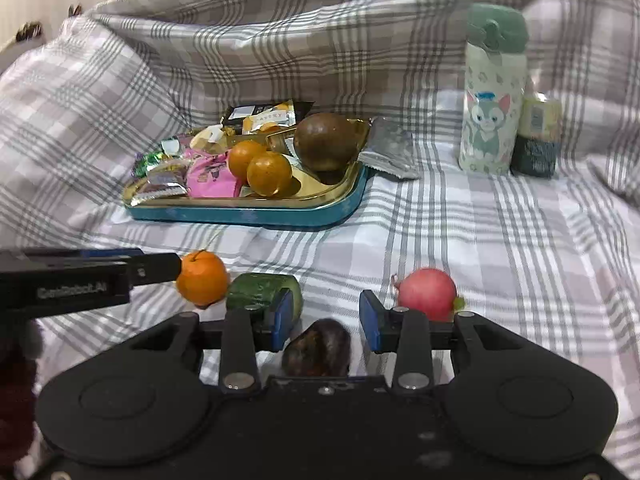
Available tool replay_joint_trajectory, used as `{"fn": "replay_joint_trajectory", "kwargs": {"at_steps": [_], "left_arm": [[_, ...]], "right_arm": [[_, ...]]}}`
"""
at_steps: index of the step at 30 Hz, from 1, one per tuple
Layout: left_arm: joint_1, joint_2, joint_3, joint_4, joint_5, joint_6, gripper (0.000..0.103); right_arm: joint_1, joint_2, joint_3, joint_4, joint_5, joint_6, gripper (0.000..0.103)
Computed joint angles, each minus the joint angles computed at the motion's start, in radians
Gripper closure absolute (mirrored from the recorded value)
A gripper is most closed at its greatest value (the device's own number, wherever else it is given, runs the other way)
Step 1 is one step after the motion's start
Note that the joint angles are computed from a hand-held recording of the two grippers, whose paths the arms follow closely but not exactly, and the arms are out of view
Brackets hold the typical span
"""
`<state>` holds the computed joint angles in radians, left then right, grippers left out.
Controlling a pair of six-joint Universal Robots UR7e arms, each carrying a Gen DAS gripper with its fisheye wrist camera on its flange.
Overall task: Organize fruits
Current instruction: 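Move the left tool to another tangerine while the right tool approaches the dark round fruit, then grasp the tangerine with the left tool while the right tool grasps the dark round fruit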
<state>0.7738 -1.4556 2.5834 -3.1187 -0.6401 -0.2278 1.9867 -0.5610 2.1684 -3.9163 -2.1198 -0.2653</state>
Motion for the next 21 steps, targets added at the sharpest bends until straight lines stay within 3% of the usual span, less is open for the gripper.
{"fn": "replay_joint_trajectory", "kwargs": {"at_steps": [3, 5, 8, 10, 15, 19, 21], "left_arm": [[0.001, 0.000, -0.001, 0.005, 0.001, -0.002, 0.056], [-0.002, 0.000, 0.000, 0.001, 0.001, 0.000, 0.056], [-0.009, 0.007, 0.005, -0.011, 0.020, 0.011, 0.056], [-0.007, 0.008, 0.004, -0.007, 0.025, 0.009, 0.056], [-0.005, -0.002, 0.004, 0.003, 0.021, -0.005, 0.056], [-0.009, -0.004, 0.006, 0.006, 0.026, -0.008, 0.056], [-0.012, -0.008, 0.010, 0.009, 0.033, -0.011, 0.056]], "right_arm": [[-0.005, -0.032, 0.040, 0.027, 0.026, 0.056, 0.064], [-0.004, -0.042, 0.059, 0.038, 0.042, 0.048, 0.062], [0.026, 0.011, 0.045, -0.045, -0.010, -0.044, 0.068], [0.051, 0.044, 0.033, -0.097, -0.046, -0.145, 0.080], [0.105, 0.104, 0.052, -0.213, -0.060, -0.410, 0.081], [0.104, 0.046, 0.115, -0.056, 0.028, -0.376, 0.082], [0.111, 0.055, 0.119, -0.060, 0.028, -0.395, 0.082]]}}
